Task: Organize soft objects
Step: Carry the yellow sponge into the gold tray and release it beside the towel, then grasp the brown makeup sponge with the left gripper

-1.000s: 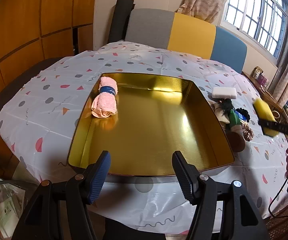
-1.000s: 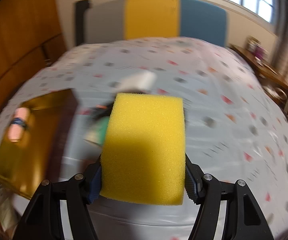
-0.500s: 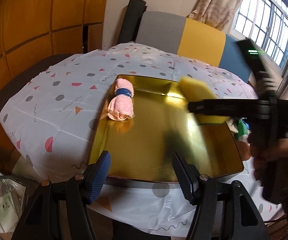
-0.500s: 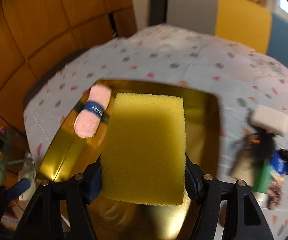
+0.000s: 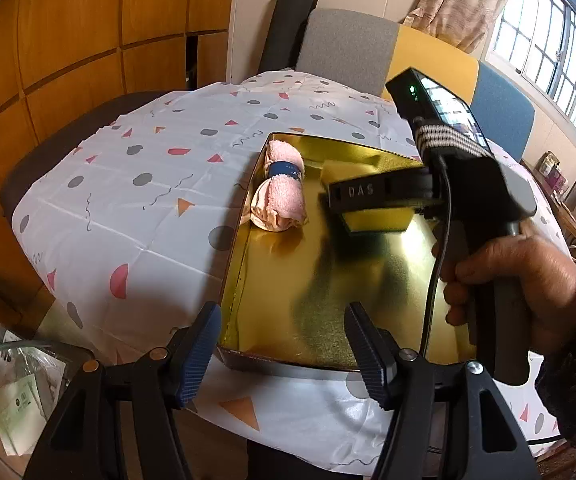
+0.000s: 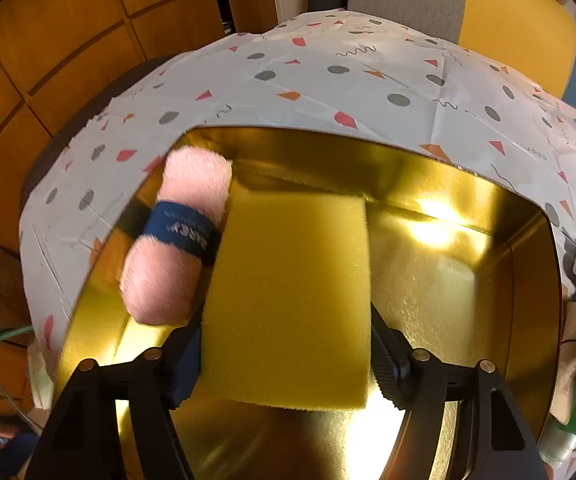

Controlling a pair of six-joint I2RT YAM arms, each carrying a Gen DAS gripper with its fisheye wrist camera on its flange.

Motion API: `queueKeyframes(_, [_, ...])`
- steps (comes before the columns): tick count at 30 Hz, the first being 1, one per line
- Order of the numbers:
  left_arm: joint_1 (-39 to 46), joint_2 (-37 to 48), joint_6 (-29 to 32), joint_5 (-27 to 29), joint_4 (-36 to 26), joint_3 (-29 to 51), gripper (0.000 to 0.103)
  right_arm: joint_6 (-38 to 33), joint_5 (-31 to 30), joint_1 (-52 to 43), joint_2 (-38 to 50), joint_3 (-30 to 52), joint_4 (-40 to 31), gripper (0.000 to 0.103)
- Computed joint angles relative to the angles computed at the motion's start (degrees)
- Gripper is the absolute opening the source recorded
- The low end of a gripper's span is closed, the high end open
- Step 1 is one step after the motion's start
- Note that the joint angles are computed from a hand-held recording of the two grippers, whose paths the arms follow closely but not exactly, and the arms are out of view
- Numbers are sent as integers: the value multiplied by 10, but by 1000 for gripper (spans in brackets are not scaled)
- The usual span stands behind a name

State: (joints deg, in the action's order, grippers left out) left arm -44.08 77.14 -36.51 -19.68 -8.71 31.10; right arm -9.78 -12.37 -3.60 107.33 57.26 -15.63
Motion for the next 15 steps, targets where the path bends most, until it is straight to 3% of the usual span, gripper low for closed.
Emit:
queueKeyframes(3, [-5,-1,0,-6,-2,4,65,0,-17,-7,-24,-11,9,88])
queueKeyframes(15, [-59,-16,-24,-41,-22,18,65,-32,-80,-97,-201,-101,15,89])
